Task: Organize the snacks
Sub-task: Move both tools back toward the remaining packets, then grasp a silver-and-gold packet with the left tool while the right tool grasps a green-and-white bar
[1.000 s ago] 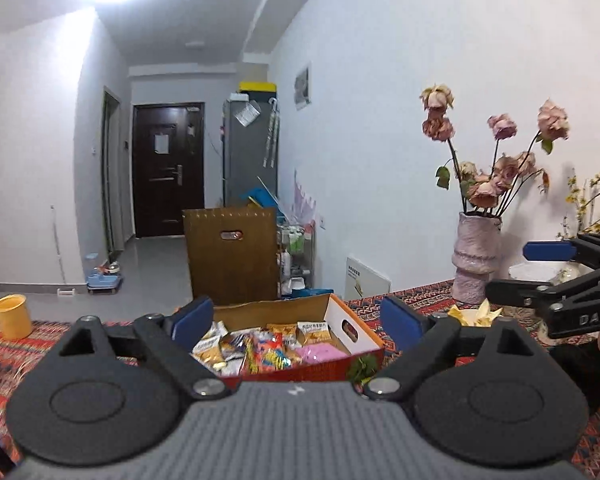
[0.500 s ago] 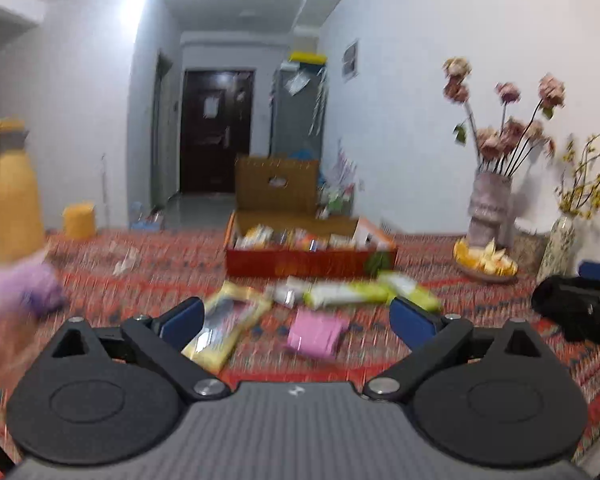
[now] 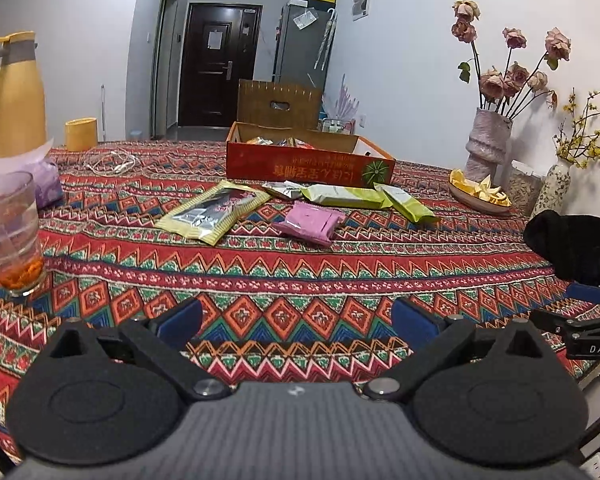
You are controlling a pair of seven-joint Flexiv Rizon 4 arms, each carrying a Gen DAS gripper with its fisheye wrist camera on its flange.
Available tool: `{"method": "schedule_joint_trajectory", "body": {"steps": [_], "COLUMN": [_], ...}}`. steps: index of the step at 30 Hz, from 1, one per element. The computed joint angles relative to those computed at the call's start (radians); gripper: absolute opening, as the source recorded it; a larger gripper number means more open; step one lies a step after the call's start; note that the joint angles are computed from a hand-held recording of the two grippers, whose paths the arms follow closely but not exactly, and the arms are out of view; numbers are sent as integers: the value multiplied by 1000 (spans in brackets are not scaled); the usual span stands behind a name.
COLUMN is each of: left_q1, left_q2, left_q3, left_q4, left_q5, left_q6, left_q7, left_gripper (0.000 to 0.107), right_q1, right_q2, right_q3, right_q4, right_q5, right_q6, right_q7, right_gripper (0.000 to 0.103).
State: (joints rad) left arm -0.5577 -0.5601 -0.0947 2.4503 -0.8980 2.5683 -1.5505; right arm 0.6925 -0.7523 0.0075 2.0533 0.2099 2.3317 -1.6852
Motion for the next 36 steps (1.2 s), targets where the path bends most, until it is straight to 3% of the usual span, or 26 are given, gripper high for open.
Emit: {"method": "schedule_joint_trajectory", "body": {"steps": [12,16,20,22,24,28,31,36], "left_q1": [59,115,189,223,190,229,316,356], "left_q2": [0,-20,-58,-88,-133,-215,-253,-316], "left_q3": [37,62,88,101,148,169,144,167], "left_q4": [-52,-116,-217,-276,-356,-477,-537,-620], "left_q5": [-11,24,83,114,26,5,94,172], "left_q6": [-68,-117,-206,-258,-308,-367,-430,-489], "left_q7": [70,144,226,260,355,446,405,357], "left_gripper": [102,102,102,102,102,102,102,102], "right_q1": [42,-19,-4,-25,-47,-103,-185,-243], "right_q2": [-6,-16,-49,-73,-102,-188,-282,-464], "right_q3": [-76,-43,-89,-84,-77,-44,51,182], "right_q4": [-94,-162,-271,-339,-410,-591,-776,-1112], "right_q5": [29,-55,-79,-120,-169,-290,-407,-511], "right_q6": [-141,-208,-287,-324,-360,-455,-582,-818], "right_q7": [-2,58,124,163,201,271,326,346], "right_gripper": [103,97,89,87,85,79,75,70]}}
